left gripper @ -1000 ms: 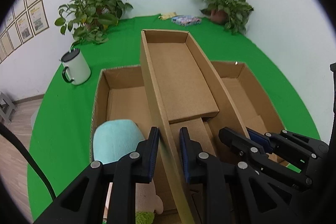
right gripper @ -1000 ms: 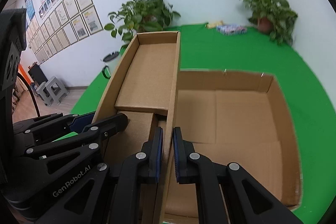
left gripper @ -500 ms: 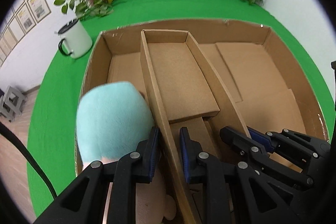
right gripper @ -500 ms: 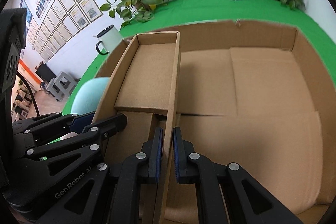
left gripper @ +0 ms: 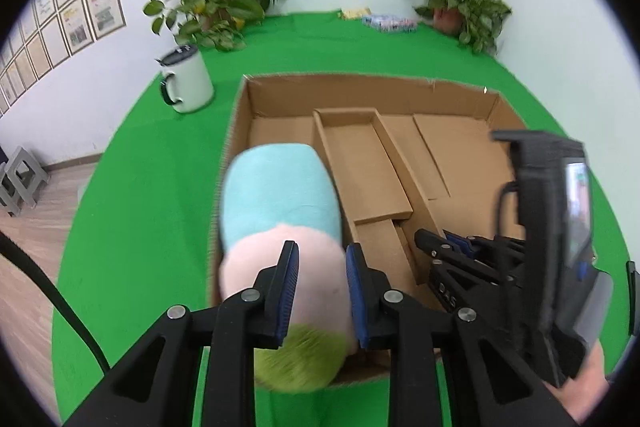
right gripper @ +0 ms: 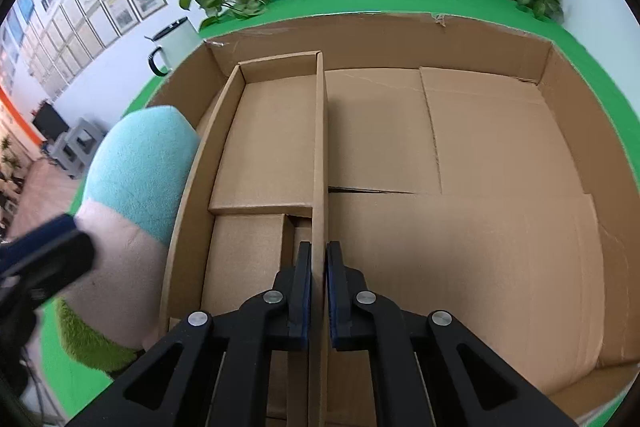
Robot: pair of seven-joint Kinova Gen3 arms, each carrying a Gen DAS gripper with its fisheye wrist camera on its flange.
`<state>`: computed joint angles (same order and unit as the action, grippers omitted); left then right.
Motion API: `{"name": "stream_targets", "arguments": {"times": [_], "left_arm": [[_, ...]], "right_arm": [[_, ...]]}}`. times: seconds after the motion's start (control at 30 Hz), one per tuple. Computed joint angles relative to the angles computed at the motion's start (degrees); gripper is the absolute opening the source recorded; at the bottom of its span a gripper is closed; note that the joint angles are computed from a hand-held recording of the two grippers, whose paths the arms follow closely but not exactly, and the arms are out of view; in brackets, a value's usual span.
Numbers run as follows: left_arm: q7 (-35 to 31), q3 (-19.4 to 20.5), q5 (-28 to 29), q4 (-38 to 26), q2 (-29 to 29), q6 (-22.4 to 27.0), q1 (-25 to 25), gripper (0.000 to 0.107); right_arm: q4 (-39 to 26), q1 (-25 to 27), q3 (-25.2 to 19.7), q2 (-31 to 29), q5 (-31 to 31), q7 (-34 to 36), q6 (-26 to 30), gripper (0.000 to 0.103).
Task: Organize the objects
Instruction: 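Lower the brown box into the tray box and open the right gripper, then move the right gripper to the white hair dryer handle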
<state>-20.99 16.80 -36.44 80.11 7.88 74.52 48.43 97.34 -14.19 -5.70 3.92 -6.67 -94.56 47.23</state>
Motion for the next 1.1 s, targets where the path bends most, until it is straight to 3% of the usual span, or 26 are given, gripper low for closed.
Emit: {"name": "stream_targets", "arguments": {"times": [0.1, 0.23, 0.43, 0.47, 0.53, 0.6, 0.7, 0.77, 0.83, 0.97, 1.1], "left_arm": [[0.89, 0.54, 0.02, 3.76, -3.64, -2.08, -0.68, 0.023], [1.82, 2.23, 0.46, 8.93, -7.8, -6.01, -3.37, 0.023], [5.04, 6.59, -1.89, 14.37, -12.03, -9.78, -7.26, 0.03], [6.11, 7.66, -3.12, 15.2, -12.64, -10.21, -7.72, 0.035], [8.9, 9.99, -5.97, 17.03, -13.96, -11.01, -8.49, 0.049], [12.45, 12.82, -9.17, 18.16, -14.61, -10.44, -9.06, 0.067], [16.94, 16.44, -13.47, 19.33, -15.25, -9.04, -8.98, 0.071], [18.36, 18.35, -15.04, 18.66, -14.41, -6.62, -8.0, 0.071], [21.36, 18.39, -17.67, 17.29, -12.24, -2.02, -3.7, 0.071], [28.77, 24.65, -24.46, 15.25, -7.35, 7.3, 0.65, 0.071], [31.78, 25.48, -29.05, 11.37, -2.02, 14.09, 7.67, 0.073]], "right_arm": [[-1.83, -5.75, 1.79, -0.02, 5.67, -6.99, 2.9, 0.006], [-3.58, -6.77, -1.67, 0.55, 12.45, -13.49, 5.29, 0.006], [-0.74, -3.28, -2.12, -2.11, 7.17, -5.45, 3.31, 0.011], [0.05, -3.78, -1.75, -3.09, 7.62, -5.34, 2.41, 0.015], [1.91, -4.44, -1.71, -6.14, 9.31, -6.57, 0.75, 0.038], [4.7, -5.79, -0.06, -10.46, 8.46, -5.7, -2.07, 0.072], [8.52, -2.55, -3.65, -18.42, 8.92, -4.68, -4.26, 0.09], [10.63, -2.08, -6.12, -23.73, 12.81, -7.8, -3.18, 0.093], [12.51, -3.59, -6.98, -29.04, 15.65, -10.98, -0.39, 0.094], [15.24, -0.99, -7.52, -37.68, 10.85, -7.66, 4.07, 0.094], [17.22, 1.96, -6.5, -45.71, 9.2, -4.26, 7.78, 0.096]]}}
